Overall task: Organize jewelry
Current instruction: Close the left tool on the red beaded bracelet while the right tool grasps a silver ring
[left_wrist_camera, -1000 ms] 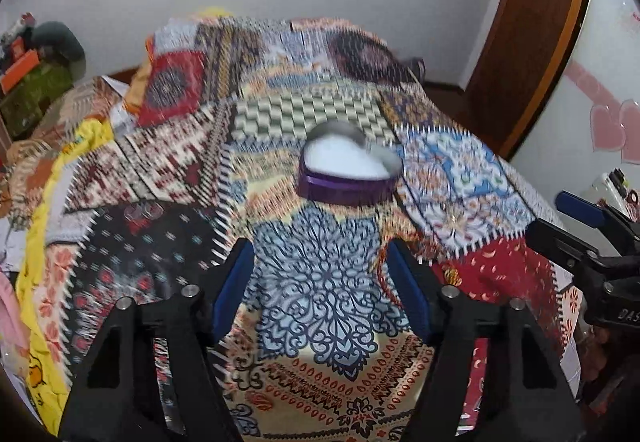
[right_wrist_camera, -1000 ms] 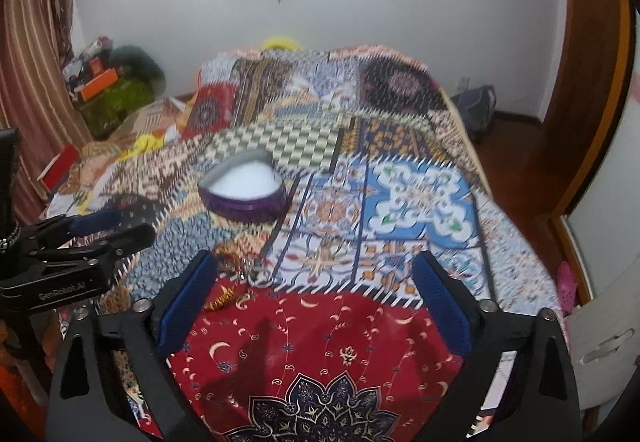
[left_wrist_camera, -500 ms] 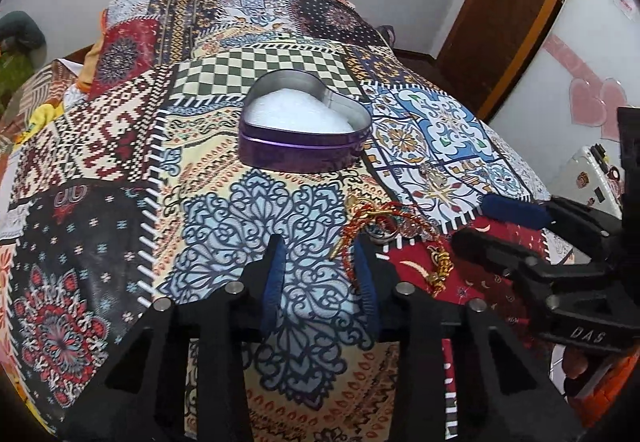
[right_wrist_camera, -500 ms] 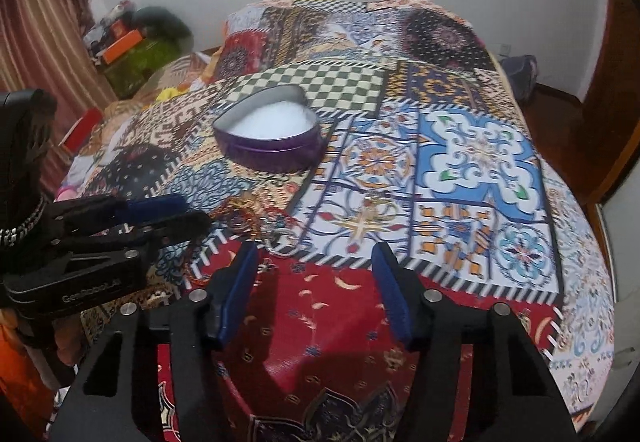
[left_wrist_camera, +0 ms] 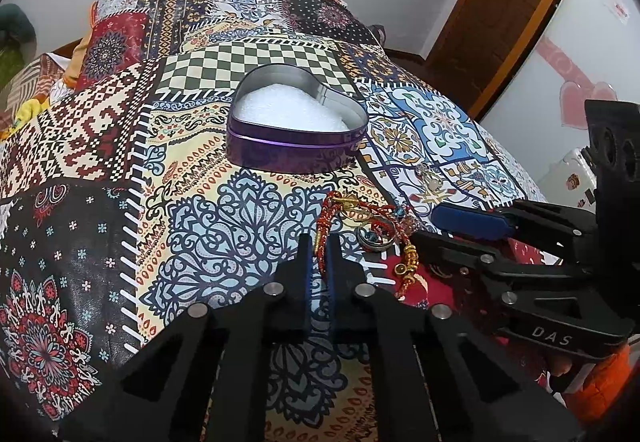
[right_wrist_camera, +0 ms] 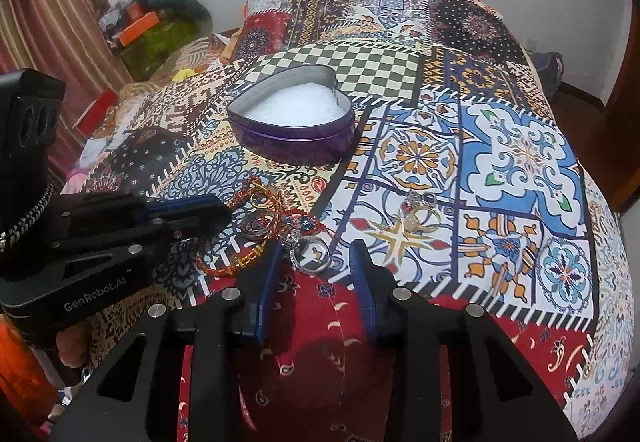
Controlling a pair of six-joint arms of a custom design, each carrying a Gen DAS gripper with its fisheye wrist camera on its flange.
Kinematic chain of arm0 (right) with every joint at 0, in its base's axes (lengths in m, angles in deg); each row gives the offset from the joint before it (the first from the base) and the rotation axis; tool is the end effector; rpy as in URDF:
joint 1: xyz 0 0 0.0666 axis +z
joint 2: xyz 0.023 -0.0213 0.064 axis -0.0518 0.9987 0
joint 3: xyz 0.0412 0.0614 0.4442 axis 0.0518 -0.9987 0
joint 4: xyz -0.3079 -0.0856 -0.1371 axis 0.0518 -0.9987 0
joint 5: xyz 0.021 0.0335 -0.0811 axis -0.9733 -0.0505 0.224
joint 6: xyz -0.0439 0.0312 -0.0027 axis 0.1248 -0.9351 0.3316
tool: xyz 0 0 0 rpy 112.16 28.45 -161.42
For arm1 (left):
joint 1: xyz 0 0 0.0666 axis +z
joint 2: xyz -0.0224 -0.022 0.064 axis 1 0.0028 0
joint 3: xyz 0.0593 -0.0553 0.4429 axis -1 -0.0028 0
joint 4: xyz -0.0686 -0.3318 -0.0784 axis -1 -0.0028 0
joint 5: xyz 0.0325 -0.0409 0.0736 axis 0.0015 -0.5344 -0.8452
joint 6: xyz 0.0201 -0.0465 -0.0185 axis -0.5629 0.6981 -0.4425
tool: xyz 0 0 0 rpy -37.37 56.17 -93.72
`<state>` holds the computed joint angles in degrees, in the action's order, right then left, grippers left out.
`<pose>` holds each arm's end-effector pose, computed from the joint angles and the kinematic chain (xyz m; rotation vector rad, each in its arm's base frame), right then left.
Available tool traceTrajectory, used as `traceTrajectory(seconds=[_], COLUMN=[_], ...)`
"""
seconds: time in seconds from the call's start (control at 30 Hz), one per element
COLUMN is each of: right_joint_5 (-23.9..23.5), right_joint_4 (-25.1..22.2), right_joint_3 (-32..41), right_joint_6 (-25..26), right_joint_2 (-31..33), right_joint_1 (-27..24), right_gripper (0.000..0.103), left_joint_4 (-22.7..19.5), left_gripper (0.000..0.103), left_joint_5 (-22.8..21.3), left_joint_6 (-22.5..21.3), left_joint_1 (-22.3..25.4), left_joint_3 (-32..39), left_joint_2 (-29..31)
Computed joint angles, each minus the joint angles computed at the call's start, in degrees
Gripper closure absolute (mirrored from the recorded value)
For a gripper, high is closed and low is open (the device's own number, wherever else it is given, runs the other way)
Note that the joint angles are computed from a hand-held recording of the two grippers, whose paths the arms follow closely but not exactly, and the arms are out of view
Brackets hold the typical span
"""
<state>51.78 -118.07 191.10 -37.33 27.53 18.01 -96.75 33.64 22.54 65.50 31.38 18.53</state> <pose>0.6145 0.2471 0.4564 -0.7338 2.4688 0.5049 0.5684 -0.2573 0.4442 -0.0213 2.5062 -0.3559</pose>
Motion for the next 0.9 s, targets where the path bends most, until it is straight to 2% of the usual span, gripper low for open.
traceTrajectory(seconds=[0.13,0.2,0.27,0.9], right_joint_5=[-0.6,-0.7,-0.6,-0.1], right_joint_4=[-0.8,-0.8,-0.4,4.0], right_joint_3=[1.2,1.3,0.9,-0.8], right_joint_6=[0.7,0.7,0.5,-3.5], right_joint_2=[0.9,0.9,0.6,-3.0], right_joint_1=[0.2,0.2,0.2,-0.6], right_gripper=[0.082,0.082,0.087,0.087], left_joint_4=[0.2,0.2,0.5,3.8], left_gripper=[0.099,0.1,0.1,0.1], left_joint_5=[-0.9,-1.7,-2.4,-8.6], left_joint_6=[-0.1,-0.2,-0.4,-2.2], left_joint_1=[-0.2,-0.3,-0.5,-0.5], left_joint_3=[-0.2,-0.3,-0.4,0.9], left_joint_2=[-0.3,-0.6,-1.0,-4.9])
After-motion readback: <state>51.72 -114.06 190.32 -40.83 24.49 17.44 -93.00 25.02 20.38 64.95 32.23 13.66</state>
